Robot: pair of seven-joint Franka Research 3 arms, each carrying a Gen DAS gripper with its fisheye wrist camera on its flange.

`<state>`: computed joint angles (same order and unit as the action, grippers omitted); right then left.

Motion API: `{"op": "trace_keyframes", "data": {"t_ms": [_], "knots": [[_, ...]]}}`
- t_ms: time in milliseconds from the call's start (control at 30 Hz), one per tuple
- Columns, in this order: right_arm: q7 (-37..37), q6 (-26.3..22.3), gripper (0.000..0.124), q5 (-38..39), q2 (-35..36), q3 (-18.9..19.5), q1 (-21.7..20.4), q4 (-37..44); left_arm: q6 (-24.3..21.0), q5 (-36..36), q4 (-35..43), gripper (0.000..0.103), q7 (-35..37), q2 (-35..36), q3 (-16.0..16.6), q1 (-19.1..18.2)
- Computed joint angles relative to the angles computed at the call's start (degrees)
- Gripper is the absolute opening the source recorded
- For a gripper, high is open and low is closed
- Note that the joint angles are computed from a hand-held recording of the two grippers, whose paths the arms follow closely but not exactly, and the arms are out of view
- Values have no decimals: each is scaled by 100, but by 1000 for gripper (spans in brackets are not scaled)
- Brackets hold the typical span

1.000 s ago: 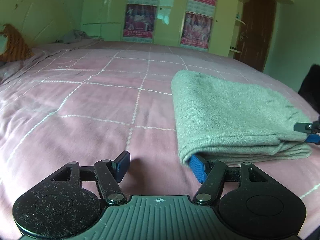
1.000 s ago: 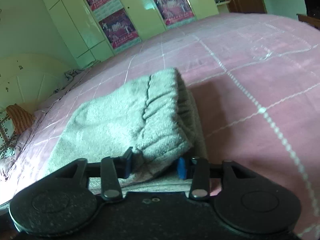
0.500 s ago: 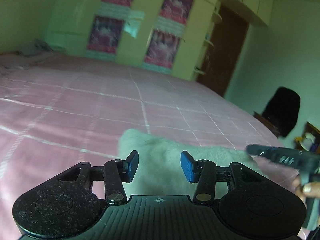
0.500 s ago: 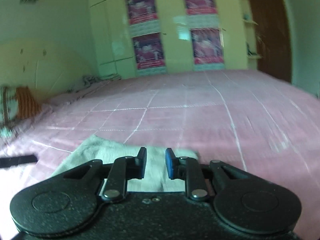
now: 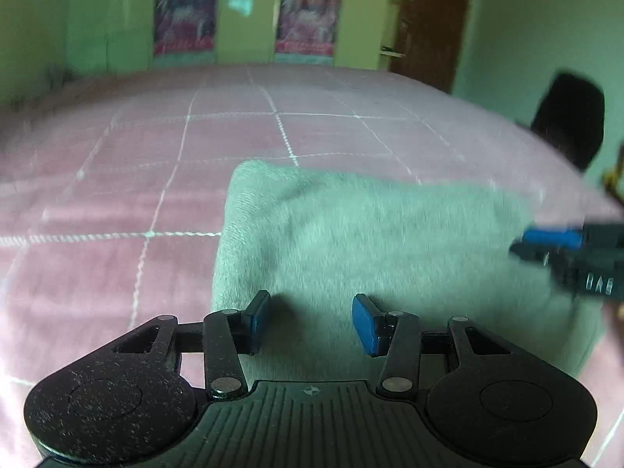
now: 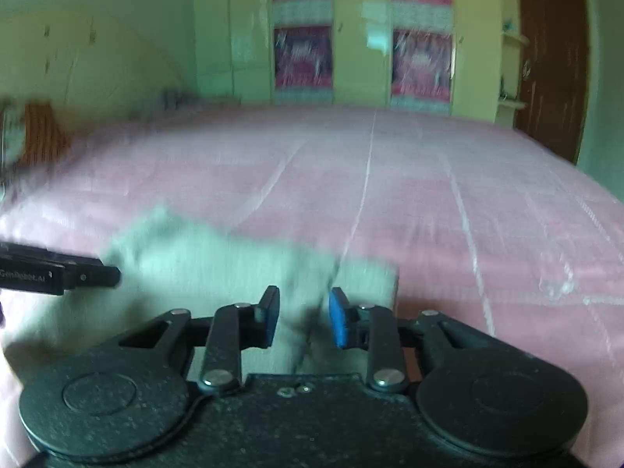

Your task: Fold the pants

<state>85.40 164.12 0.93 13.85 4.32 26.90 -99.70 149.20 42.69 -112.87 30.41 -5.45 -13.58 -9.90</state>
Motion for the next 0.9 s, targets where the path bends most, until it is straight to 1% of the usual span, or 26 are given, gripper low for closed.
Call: {"op": "trace_keyframes", "data": {"t_ms": [33, 67, 100, 133, 167, 200, 233, 267, 300, 333, 367, 400, 467, 500, 567, 633, 667, 700, 733, 767, 800, 867, 900], "knots": [[134, 30, 28, -352, -34, -103, 95, -138, -199, 179, 12, 47, -34, -67, -77, -35], [300, 242, 29, -684, -122, -254, 239, -320, -343, 514, -26, 47, -263, -166, -173, -52], [481, 252, 29, -965, -240, -395, 378, -423, -452, 905, -104, 47, -538, -296, -275, -62], [664, 340, 33, -1155, -405, -443, 423, -590, -574, 1017, -160, 47, -589, -381, -343, -107], [893, 690, 49, -1328, -614, -473, 430, -888, -714, 846, -201, 47, -452, -407, -359, -175], [1030, 1116, 60, -1409, -830, -408, 338, -1240, -741, 744, -282, 47, -432, -444, -367, -222], [818, 1222, 70, -1184, -1017, -201, 161, -1488, -728, 840, -367, 47, -631, -512, -405, -224], [494, 1009, 68, -965, -1064, -91, 96, -1589, -777, 753, -411, 47, -666, -620, -411, -253], [440, 538, 67, -1000, -1043, -131, 136, -1558, -828, 716, -438, 47, -692, -693, -434, -269], [407, 386, 67, -633, -1159, 29, -20, -1647, -884, 741, -453, 47, -711, -752, -469, -273], [134, 554, 67, 38, -1283, 119, -97, -1818, -931, 717, -462, 47, -661, -805, -485, -285], [-54, 613, 67, 481, -1420, 173, -138, -1938, -951, 691, -461, 47, -590, -818, -489, -289], [-353, 746, 69, 1046, -1635, 219, -168, -2117, -1029, 681, -453, 47, -473, -852, -512, -289], [-519, 736, 69, 1378, -1731, 203, -144, -2178, -1064, 681, -449, 47, -446, -858, -531, -291], [-856, 567, 69, 2039, -1778, 145, -120, -2104, -1162, 642, -427, 48, -382, -899, -553, -300], [-1168, 365, 70, 2713, -1758, 65, -151, -1972, -1222, 651, -457, 63, -396, -969, -567, -285], [-1330, 228, 71, 3076, -1745, 33, -162, -1906, -1272, 729, -464, 81, -470, -991, -596, -254], [-1527, 9, 72, 3530, -1704, -13, -178, -1791, -1263, 819, -497, 86, -517, -1022, -602, -225], [-1773, -248, 74, 4092, -1617, -64, -217, -1653, -1187, 795, -547, 86, -477, -1061, -556, -219], [-1849, -511, 74, 4530, -1526, -93, -295, -1523, -980, 596, -633, 86, -417, -1117, -434, -229], [-1794, -633, 74, 4810, -1456, -93, -387, -1451, -606, 297, -790, 86, -396, -1206, -260, -236], [-1750, -851, 76, 5302, -1349, -81, -555, -1358, 383, -284, -1239, 85, -539, -1418, 89, -162], [-1832, -1017, 76, 5628, -1317, -83, -643, -1325, 1001, -738, -1512, 82, -473, -1487, 362, -213]]}}
